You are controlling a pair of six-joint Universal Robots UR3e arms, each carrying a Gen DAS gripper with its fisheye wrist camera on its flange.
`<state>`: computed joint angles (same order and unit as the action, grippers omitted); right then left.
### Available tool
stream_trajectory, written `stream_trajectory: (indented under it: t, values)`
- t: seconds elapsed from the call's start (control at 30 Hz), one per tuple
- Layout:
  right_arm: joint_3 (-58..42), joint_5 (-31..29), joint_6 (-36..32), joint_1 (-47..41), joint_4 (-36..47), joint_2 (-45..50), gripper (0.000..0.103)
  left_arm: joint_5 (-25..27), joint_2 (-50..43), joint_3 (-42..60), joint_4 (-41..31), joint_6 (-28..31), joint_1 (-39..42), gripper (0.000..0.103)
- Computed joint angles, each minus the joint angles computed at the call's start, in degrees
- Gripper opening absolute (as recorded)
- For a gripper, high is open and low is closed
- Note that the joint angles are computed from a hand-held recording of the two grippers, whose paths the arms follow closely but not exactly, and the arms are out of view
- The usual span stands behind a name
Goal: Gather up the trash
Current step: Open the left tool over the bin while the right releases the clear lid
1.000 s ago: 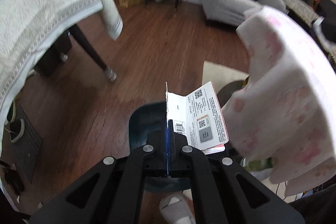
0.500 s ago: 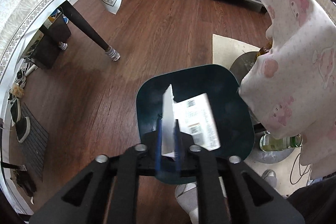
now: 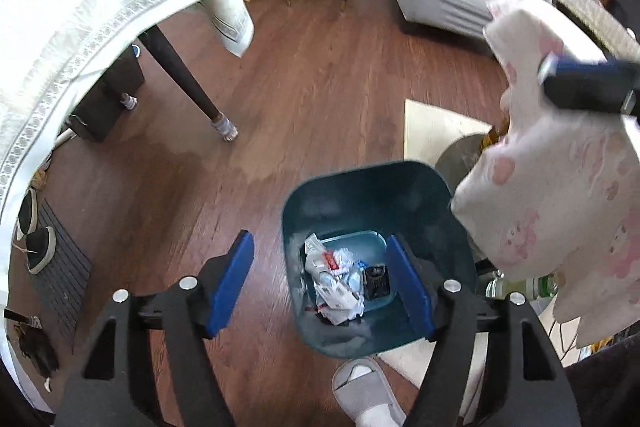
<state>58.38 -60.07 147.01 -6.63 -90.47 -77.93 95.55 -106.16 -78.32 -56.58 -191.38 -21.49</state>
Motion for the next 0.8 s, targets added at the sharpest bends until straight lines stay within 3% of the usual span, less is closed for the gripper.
stream_trajectory:
  t: [0.17, 0.43, 0.8]
  values:
    - [3.2, -3.0, 2.5, 3.1, -3.3, 0.6, 0.03, 1.9, 3.4, -2.2, 2.9, -0.5, 1.3, 0.075]
    - [9.3, -7.3, 6.9, 7.2, -9.8, 3.1, 0.03, -3.2, 6.9, -2.0, 4.2, -1.9, 4.1, 0.079]
    - [19.8, -14.5, 4.9, 10.4, -15.5, 6.4, 0.031, -5.8, 8.0, -2.0, 6.7, -1.8, 3.7, 0.089]
